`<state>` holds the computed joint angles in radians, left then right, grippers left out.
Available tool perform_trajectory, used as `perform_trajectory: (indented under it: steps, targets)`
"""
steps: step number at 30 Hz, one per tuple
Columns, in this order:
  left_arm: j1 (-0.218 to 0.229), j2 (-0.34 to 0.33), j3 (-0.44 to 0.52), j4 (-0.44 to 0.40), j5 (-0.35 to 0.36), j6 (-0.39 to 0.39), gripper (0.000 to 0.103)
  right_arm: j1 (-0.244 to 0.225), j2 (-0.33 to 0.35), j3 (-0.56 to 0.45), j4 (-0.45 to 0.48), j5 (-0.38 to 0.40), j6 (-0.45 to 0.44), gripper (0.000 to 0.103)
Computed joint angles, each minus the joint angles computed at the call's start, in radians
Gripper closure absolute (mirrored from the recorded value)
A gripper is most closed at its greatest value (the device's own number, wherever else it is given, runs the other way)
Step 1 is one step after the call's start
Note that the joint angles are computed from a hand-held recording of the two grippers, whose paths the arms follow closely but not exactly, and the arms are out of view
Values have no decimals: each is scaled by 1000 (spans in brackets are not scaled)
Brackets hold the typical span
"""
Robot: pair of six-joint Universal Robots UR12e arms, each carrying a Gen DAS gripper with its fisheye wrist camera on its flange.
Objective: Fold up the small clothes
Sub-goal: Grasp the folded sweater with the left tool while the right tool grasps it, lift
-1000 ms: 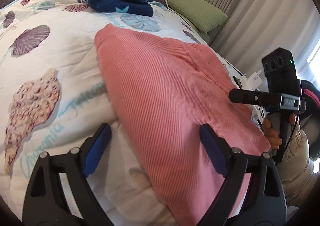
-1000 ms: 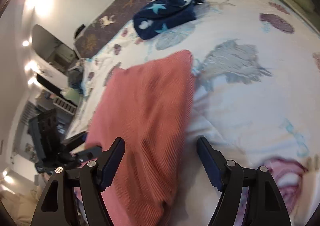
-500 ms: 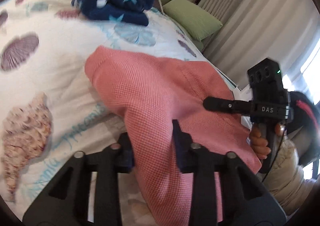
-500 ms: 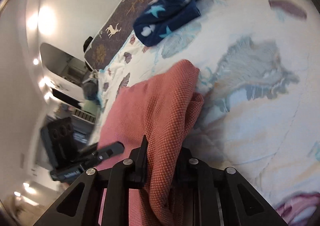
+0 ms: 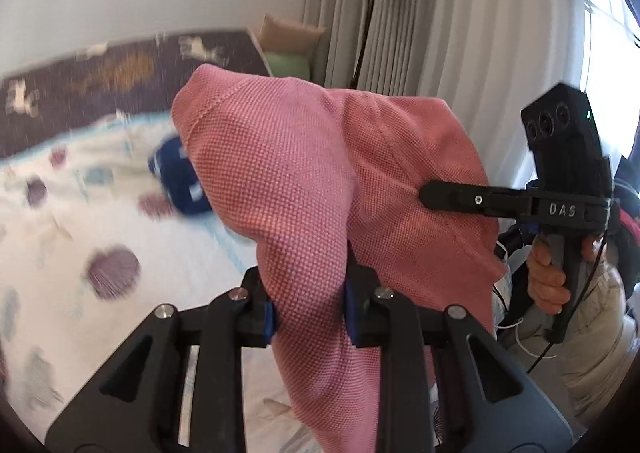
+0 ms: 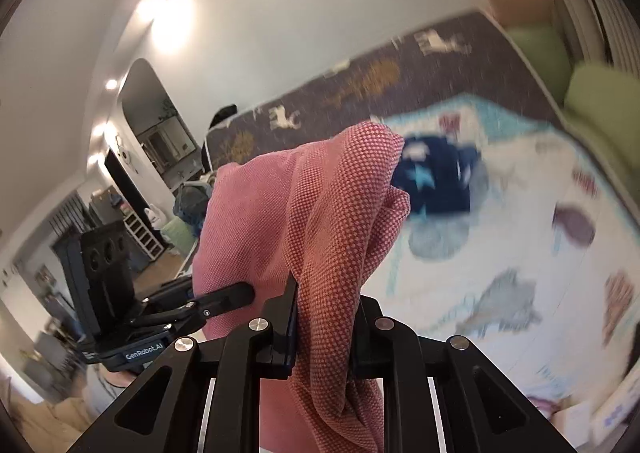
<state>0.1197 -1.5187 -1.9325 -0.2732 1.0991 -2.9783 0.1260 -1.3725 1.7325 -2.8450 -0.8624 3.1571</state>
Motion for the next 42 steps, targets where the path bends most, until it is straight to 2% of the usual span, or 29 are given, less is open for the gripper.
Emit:
perform_trajectory:
  steps: [3,8,11,16,21,28,31,35,42]
  targets:
    - [-8,25,33,20,27,22,75,14,-30,-25,-12,-39,8,85]
    - [-15,43,111,40,63,16,75,26,-55,-119,-3,-60,15,85]
    - [-30,39,162,53,118,32,74,35,-51,-183,20,-70,20,85]
    - [-58,2,254,46,218,66,74,53,-15,-288,37,-103,21,85]
    - [-66,-74,364,-24,263,53,74,64,53,-400,77,-133,23,85]
    - [-59,-201,512,-93,318,39,74,71,215,-619,157,-143,60,85]
    - [-52,-270,579,-109,330,25,74,75,319,-760,215,-156,69,85]
    - [-49,-368,650,-80,363,33,74,77,456,-944,283,-170,66,85]
    - [-26,-541,753,-116,376,-46,73,79,701,-1244,431,-165,65,85]
